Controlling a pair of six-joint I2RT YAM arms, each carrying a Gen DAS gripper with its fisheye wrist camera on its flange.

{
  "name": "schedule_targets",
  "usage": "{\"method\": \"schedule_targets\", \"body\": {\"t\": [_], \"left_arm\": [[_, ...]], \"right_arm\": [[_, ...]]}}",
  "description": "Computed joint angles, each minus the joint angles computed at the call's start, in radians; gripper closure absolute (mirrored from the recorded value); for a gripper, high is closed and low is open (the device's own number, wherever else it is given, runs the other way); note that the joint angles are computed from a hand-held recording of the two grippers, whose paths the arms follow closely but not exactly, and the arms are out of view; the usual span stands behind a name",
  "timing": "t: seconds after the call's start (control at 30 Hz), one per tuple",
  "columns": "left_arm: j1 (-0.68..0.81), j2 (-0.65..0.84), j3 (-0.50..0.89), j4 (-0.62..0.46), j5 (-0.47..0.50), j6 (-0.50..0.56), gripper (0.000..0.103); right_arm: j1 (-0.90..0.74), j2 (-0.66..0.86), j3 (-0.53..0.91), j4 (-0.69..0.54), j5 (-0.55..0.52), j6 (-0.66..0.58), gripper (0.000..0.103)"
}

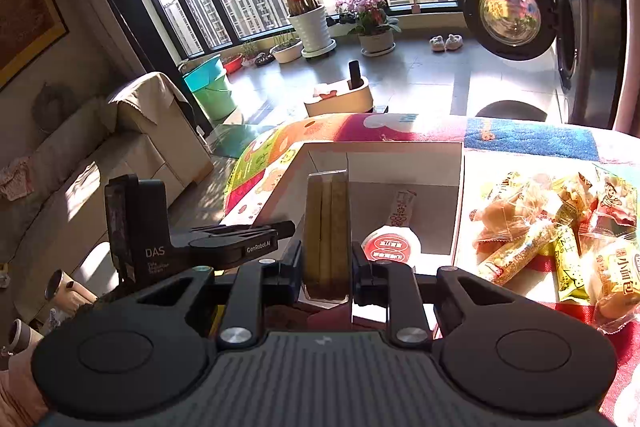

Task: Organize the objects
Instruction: 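Grasp the wafer-stick tray with the right gripper and drop it into the box, then grasp the green-topped candy bag with the right gripper and lift it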

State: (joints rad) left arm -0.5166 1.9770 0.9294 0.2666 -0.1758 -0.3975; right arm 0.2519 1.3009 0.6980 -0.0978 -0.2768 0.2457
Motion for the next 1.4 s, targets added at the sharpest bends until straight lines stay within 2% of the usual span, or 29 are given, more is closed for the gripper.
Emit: {"method": "schedule_targets", "body": {"t": [0.07,0.13,0.2,0.27,0.43,0.5,0.6,0.63,0.7,0.73,0.8,0.93,1.07,1.2,1.3,1.4], "left_arm": [[-0.001,0.0,0.001,-0.002,0.0,-0.004,0.089],[0.0,0.0,0.001,-0.002,0.003,-0.006,0.089],[0.001,-0.001,0.0,-0.003,0.005,-0.007,0.089],[0.002,-0.001,0.001,-0.005,0.006,-0.011,0.089],[0.002,-0.002,-0.006,0.007,0.009,-0.017,0.088],[0.001,-0.002,-0.011,0.015,0.006,-0.023,0.088],[-0.004,-0.002,-0.012,0.017,-0.003,-0.029,0.088],[-0.005,-0.002,-0.012,0.016,-0.005,-0.029,0.088],[-0.005,-0.002,-0.012,0.017,-0.005,-0.029,0.088],[-0.005,-0.001,-0.012,0.015,-0.006,-0.028,0.088],[-0.005,-0.002,-0.011,0.011,-0.008,-0.027,0.089],[-0.004,-0.001,-0.01,-0.001,-0.005,-0.028,0.089],[-0.009,-0.003,-0.008,-0.013,-0.012,-0.028,0.089],[-0.012,-0.007,-0.005,-0.025,-0.016,-0.022,0.089],[-0.013,-0.007,-0.002,-0.03,-0.016,-0.021,0.089],[-0.012,-0.008,-0.003,-0.029,-0.012,-0.024,0.089]], "right_arm": [[0.028,0.109,0.057,0.098,0.017,0.077,0.078],[0.043,0.233,0.135,0.139,-0.01,0.128,0.072],[0.051,0.289,0.166,0.149,-0.024,0.146,0.07],[0.054,0.287,0.148,0.161,0.011,0.122,0.07],[-0.026,0.129,-0.047,0.233,0.133,0.021,0.06],[-0.089,0.035,-0.147,0.252,0.183,-0.032,0.048],[-0.162,-0.076,-0.294,0.284,0.313,-0.137,0.04],[-0.18,-0.089,-0.337,0.309,0.367,-0.182,0.038],[-0.211,-0.098,-0.414,0.363,0.455,-0.259,0.026],[-0.222,-0.079,-0.441,0.398,0.482,-0.282,0.024],[-0.291,-0.066,-0.472,0.424,0.446,-0.322,0.02],[-0.362,0.03,-0.459,0.49,0.366,-0.312,0.016],[-0.341,0.152,-0.421,0.603,0.384,-0.286,0.013],[-0.343,0.269,-0.34,0.656,0.391,-0.256,0.012],[-0.358,0.303,-0.279,0.642,0.374,-0.249,0.012],[-0.406,0.347,-0.134,0.515,0.298,-0.217,0.012]]}}
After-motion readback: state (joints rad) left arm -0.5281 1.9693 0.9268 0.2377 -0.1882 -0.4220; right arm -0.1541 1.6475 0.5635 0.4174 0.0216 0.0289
